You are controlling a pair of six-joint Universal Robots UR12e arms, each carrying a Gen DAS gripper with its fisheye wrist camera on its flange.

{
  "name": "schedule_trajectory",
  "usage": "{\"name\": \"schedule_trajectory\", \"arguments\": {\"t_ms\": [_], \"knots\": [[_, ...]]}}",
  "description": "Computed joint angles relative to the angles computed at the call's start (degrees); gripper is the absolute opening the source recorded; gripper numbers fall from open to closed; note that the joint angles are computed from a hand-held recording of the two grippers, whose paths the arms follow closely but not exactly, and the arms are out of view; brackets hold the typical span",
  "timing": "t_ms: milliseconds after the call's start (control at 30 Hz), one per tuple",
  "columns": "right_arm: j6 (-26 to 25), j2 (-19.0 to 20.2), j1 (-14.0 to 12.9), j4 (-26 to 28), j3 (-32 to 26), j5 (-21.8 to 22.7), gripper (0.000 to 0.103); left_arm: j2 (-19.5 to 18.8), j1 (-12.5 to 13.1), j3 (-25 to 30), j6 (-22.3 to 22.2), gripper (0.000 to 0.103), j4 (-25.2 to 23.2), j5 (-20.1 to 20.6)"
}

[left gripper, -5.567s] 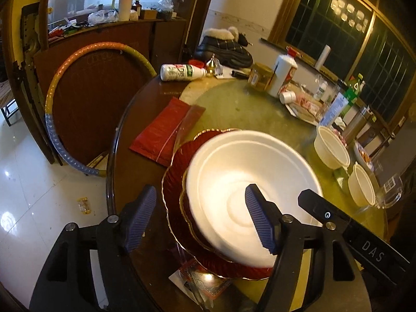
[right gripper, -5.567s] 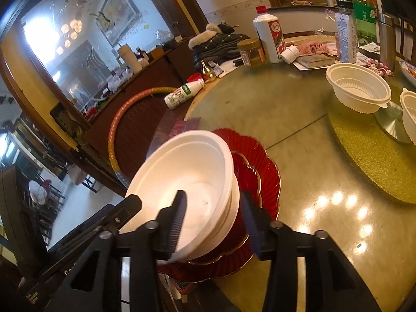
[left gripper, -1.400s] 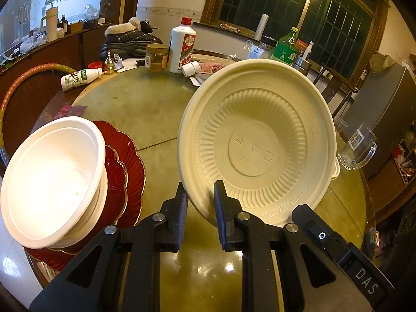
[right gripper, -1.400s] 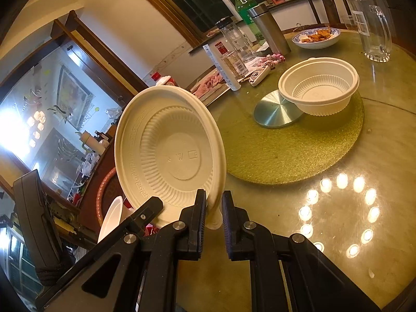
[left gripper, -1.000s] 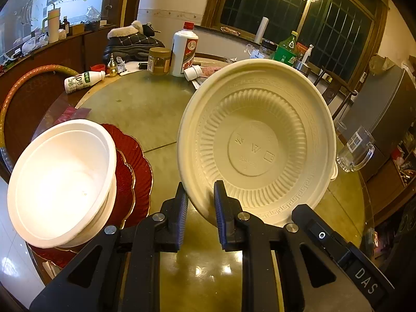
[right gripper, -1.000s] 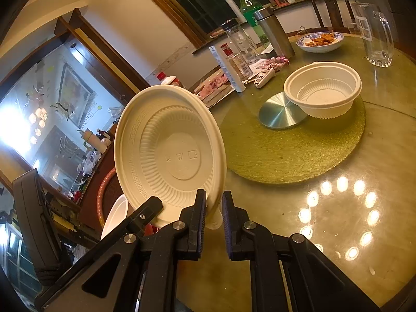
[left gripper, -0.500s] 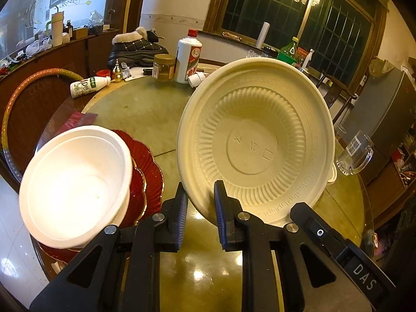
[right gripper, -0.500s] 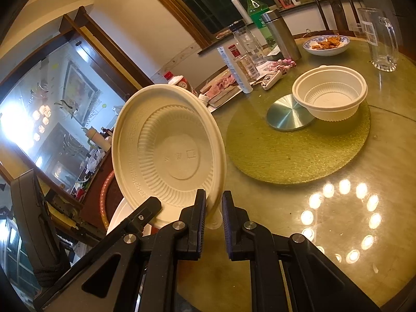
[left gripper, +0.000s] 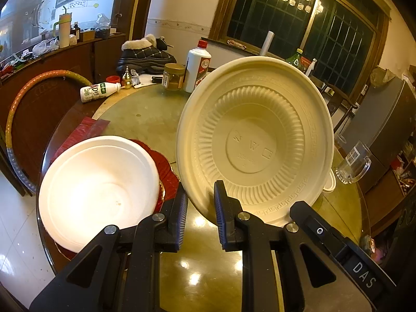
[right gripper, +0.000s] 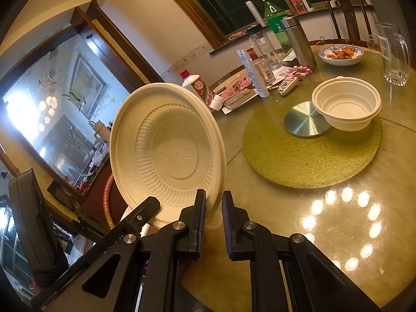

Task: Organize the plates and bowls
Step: 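Carry the ribbed white bowl with both grippers toward the red plate stack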

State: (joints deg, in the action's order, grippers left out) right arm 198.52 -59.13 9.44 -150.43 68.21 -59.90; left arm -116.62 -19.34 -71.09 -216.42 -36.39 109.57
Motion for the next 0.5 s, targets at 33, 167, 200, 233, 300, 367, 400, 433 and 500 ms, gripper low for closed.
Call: {"name": "schedule_trajectory", "arguments": {"t_ms": [33, 167, 200, 233, 300, 367, 400, 433, 500], "knots": [[-0.05, -0.01, 0.06, 0.03, -0.04, 0.04, 0.012, 0.1, 0.02, -0.14, 0.0, 0.018, 0.09, 0.1], [-0.4, -0.11, 0.3, 0.05, -0.15, 0.19, 0.012, 0.62, 0.12, -0.76, -0.18, 0.018, 0.41, 0.14], [-0.47, -0.1, 0.35, 0.09, -0.21, 0.2, 0.012, 0.75, 0.14, -0.92, -0.16, 0.018, 0.51, 0.23], [-0.59, -0.04, 0.38, 0.15, -0.34, 0.24, 0.012, 0.86, 0.18, -1.06, -0.15, 0.018, 0.58, 0.27], [-0.78, -0.11, 0.53, 0.18, -0.39, 0.32, 0.012, 1.2, 0.21, -1.53, -0.35, 0.018, 0.83, 0.36], [-1.04, -0.15, 0.65, 0.21, -0.4, 0.37, 0.012, 1.36, 0.26, -1.7, -0.47, 0.018, 0.89, 0.47], [-1.1, -0.1, 0.68, 0.24, -0.48, 0.42, 0.012, 1.5, 0.3, -1.86, -0.56, 0.018, 0.92, 0.46], [-1.1, -0.15, 0.74, 0.24, -0.45, 0.46, 0.012, 1.64, 0.36, -2.02, -0.69, 0.018, 0.94, 0.38], [-1.28, -0.22, 0.91, 0.4, -0.5, 0.48, 0.012, 1.97, 0.32, -2.44, -0.91, 0.018, 1.12, 0.6]]}}
